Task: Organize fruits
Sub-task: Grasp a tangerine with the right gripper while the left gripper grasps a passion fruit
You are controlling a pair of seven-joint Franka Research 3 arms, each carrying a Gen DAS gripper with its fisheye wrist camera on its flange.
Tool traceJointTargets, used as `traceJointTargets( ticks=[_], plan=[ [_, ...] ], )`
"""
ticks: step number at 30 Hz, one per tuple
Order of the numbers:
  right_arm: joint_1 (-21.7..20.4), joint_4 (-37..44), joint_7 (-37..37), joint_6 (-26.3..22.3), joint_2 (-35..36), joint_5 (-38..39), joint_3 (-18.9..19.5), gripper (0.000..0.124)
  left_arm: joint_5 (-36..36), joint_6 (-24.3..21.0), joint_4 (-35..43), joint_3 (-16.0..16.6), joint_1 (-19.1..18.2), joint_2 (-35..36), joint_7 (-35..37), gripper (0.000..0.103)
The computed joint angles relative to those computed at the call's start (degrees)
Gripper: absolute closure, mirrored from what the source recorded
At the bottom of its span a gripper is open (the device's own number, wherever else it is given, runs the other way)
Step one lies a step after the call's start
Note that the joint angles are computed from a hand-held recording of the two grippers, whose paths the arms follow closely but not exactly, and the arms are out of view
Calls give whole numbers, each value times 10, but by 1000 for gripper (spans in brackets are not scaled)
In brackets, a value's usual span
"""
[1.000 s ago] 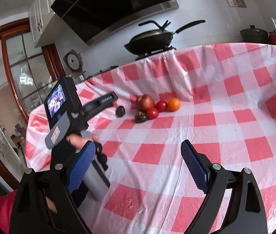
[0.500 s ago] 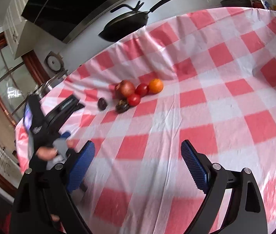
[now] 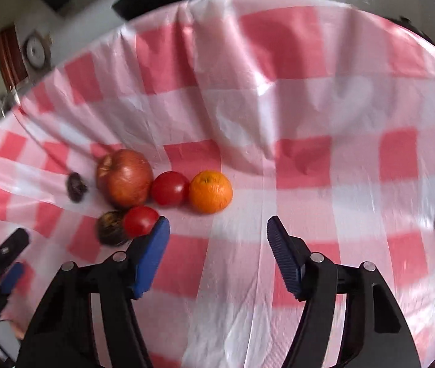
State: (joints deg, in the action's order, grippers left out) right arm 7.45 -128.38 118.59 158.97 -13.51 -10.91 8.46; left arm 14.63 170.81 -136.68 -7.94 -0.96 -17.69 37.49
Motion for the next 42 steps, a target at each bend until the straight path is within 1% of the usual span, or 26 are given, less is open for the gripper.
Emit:
traceJointTargets(
  ticks=[1, 2, 5, 7, 12, 15, 16, 18, 19, 21, 23, 24, 25, 26, 27, 29, 30, 31, 32, 33, 34, 36, 38, 39, 41, 42],
  plan=[
    [-7, 17, 3, -10, 15, -17, 5, 66, -1, -1, 1, 1, -1, 0, 1, 2],
    [-8, 31, 5, -19, 28, -30, 6, 66, 0, -2, 1, 0, -1, 1, 2, 2],
    [9, 69, -21, -56, 65, -16, -11, 71, 1, -4, 3, 0, -2, 2, 4, 2],
    [19, 84, -31, -66, 83, -15, -20, 73, 2, -5, 3, 0, -1, 2, 4, 2],
    [36, 119, -11, -86, 112, -64, -32, 76, 2, -7, 4, 1, -3, 2, 7, 2],
    [44, 129, -17, -83, 121, -62, -42, 85, -3, -9, 6, 6, -10, 4, 19, 2],
    [46, 124, -10, -85, 117, -65, -44, 85, -6, -10, 7, 8, -13, 5, 25, 2],
    [48, 110, -5, -75, 106, -49, -47, 85, -12, -10, 7, 11, -19, 6, 36, 2],
    [47, 87, 2, -59, 88, -36, -48, 85, -18, -10, 8, 15, -25, 7, 45, 2],
    [45, 38, 5, -21, 50, 7, -50, 85, -31, -11, 9, 23, -39, 8, 70, 2],
    [45, -24, 0, 34, 4, 73, -54, 85, -54, -11, 11, 40, -68, 11, 121, 2],
    [40, -41, 0, 50, -8, 87, -50, 85, -57, -13, 14, 39, -72, 13, 139, 2],
    [38, -61, -3, 69, -21, 106, -48, 85, -49, -17, 18, 31, -69, 15, 151, 2],
    [46, -78, -20, 89, -30, 135, -55, 85, -39, -20, 22, 23, -65, 17, 161, 2],
    [57, -90, -43, 107, -35, 165, -64, 85, -36, -26, 28, 22, -71, 21, 185, 2],
    [69, -100, -74, 126, -40, 211, -75, 85, -50, -38, 37, 26, -85, 27, 224, 2],
    [71, -105, -84, 131, -45, 228, -76, 85, -61, -46, 45, 30, -93, 33, 246, 2],
    [88, -107, -110, 137, -44, 263, -90, 85, -69, -53, 53, 30, -95, 39, 260, 2],
    [87, -115, -110, 136, -55, 271, -85, 85, -84, -61, 63, 32, -98, 47, 275, 3],
    [93, -117, -124, 136, -57, 290, -91, 85, -104, -71, 75, 36, -104, 57, 293, 6],
    [93, -120, -136, 134, -62, 302, -92, 85, -112, -83, 86, 33, -102, 66, 302, 9],
    [87, -117, -150, 128, -60, 318, -87, 85, -101, -110, 112, 19, -90, 85, 310, 18],
    [75, -113, -152, 124, -58, 324, -75, 85, -85, -132, 138, 7, -83, 105, 327, 19],
    [69, -104, -146, 125, -48, 324, -65, 85, -89, -140, 149, 4, -84, 113, 346, 20],
    [62, -105, -145, 122, -50, 326, -60, 85, -84, -156, 169, -4, -84, 128, 373, 20],
    [59, -103, -145, 123, -49, 327, -58, 85, -67, -160, 176, -10, -81, 134, 367, 19]
  ],
)
